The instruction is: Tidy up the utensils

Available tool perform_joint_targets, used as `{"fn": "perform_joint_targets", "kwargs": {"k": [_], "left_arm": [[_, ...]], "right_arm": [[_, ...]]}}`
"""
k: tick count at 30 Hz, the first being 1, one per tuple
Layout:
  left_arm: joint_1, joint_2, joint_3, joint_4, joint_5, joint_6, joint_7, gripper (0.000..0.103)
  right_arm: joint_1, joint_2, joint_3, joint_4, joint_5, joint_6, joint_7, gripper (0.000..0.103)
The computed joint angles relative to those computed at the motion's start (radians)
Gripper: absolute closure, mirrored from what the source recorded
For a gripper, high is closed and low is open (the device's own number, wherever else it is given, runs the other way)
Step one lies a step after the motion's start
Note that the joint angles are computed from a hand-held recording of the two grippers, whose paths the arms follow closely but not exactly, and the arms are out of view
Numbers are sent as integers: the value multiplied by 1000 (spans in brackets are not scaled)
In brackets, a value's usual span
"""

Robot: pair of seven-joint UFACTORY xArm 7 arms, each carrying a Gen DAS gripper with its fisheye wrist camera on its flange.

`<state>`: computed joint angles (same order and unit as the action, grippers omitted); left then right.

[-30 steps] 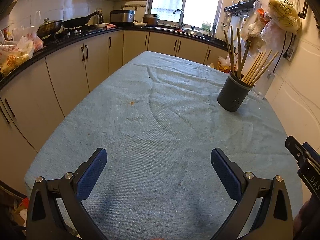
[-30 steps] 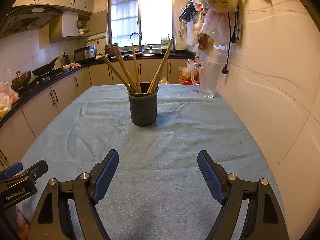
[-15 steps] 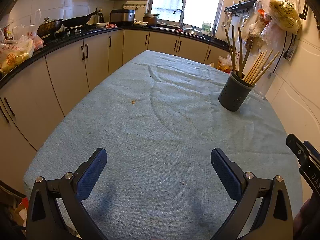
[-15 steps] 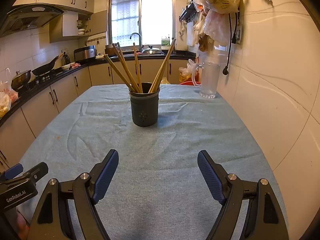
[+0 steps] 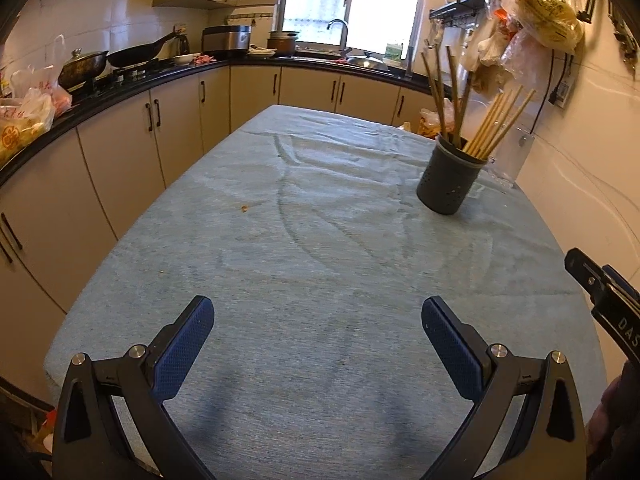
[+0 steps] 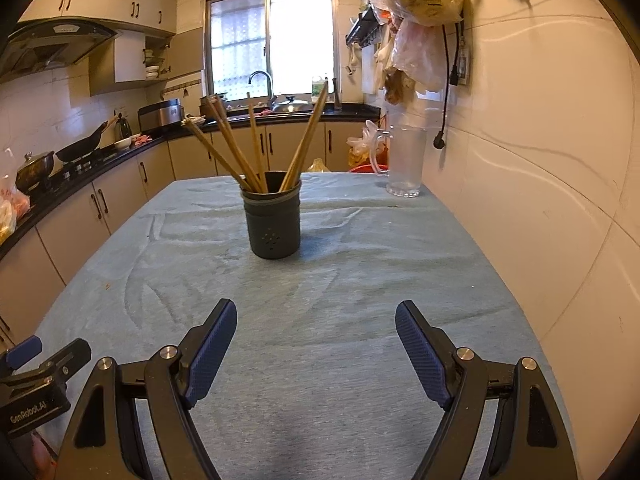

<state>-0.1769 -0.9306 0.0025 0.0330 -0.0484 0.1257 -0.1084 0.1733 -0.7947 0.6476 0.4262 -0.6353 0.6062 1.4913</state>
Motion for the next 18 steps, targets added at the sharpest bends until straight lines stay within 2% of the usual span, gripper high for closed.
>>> {"fn": "perform_joint_targets", "kwargs": {"k": [5, 9, 18], "left_arm": [[-73, -24, 43, 3, -18, 30, 33, 0], [-75, -20, 3, 2, -16, 22, 26, 0], [-69, 23, -24, 17, -4, 17, -1, 0]], "right_arm": [[3, -18, -13, -17, 5, 0, 5, 17], [6, -20, -26, -30, 16, -9, 2, 17], [5, -29, -26, -42, 27, -19, -1, 16]]}}
